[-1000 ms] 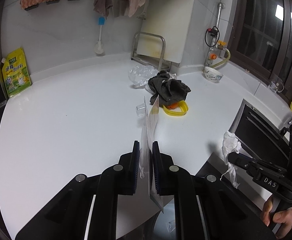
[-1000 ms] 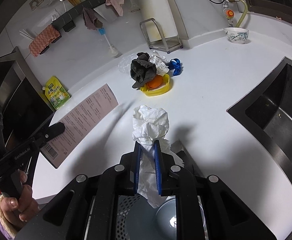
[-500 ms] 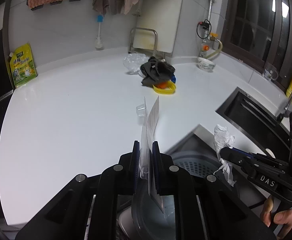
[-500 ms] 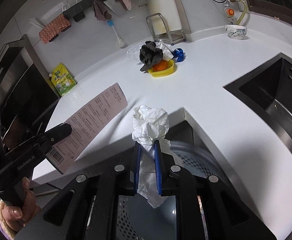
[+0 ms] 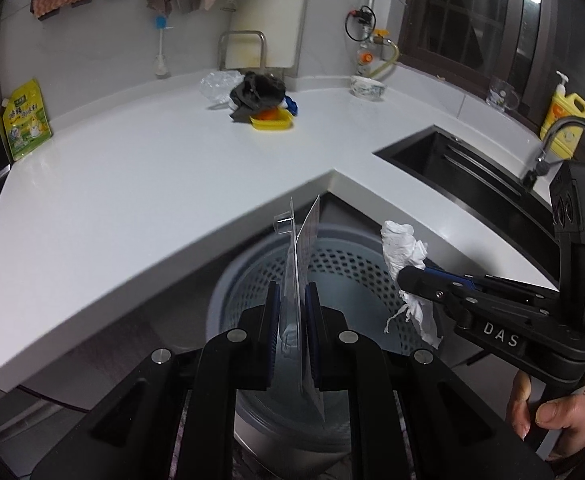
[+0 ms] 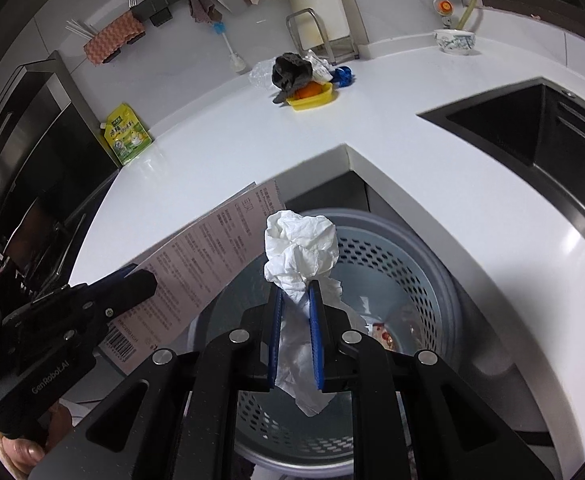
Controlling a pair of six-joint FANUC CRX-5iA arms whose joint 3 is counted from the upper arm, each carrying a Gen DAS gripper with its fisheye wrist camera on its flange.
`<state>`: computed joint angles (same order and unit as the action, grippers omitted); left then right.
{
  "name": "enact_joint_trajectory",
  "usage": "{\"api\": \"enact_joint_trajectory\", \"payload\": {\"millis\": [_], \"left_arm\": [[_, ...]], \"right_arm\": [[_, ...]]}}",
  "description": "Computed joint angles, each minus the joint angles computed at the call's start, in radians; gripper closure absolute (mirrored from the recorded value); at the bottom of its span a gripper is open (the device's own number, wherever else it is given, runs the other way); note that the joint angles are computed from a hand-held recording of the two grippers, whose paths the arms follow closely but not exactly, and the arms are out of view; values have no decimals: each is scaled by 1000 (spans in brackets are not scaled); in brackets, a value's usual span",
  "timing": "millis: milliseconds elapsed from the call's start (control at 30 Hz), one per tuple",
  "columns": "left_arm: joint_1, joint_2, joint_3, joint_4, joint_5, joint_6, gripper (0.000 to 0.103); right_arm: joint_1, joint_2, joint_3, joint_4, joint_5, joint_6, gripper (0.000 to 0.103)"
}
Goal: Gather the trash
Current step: 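Carry tissue and receipt over the bin and open both tools to drop them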
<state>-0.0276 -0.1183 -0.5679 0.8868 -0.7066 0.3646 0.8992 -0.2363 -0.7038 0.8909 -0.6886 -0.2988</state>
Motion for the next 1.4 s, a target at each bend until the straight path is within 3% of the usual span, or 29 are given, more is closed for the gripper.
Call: {"api": "enact_joint_trajectory", "payload": {"millis": [533, 600, 667, 733, 800, 967, 1200, 1400], "left_arm": [[-29, 50, 7, -132, 52, 98, 88], [-26, 55, 11, -143, 46, 110, 88], [-22, 59, 13, -141, 42, 114, 87], [-18, 64, 18, -148, 39, 129, 73], [-15, 55, 5, -130, 60, 127, 42], [-8, 51, -3, -104, 74, 109, 40], [-18, 20, -28, -78, 159, 91, 13], [-26, 14, -23, -36, 194, 58, 8]], "right_arm": [[2, 29, -43, -67, 11, -13, 89], [3, 31, -43, -65, 7, -15, 82], [4, 28, -49, -51, 5, -30, 67], [7, 28, -51, -37, -8, -41, 62], [11, 28, -49, -33, -24, -43, 61], [8, 15, -62, -17, -18, -66, 61], [7, 4, -70, 18, -26, -96, 58], [-5, -3, -57, 52, -46, -92, 56]]}}
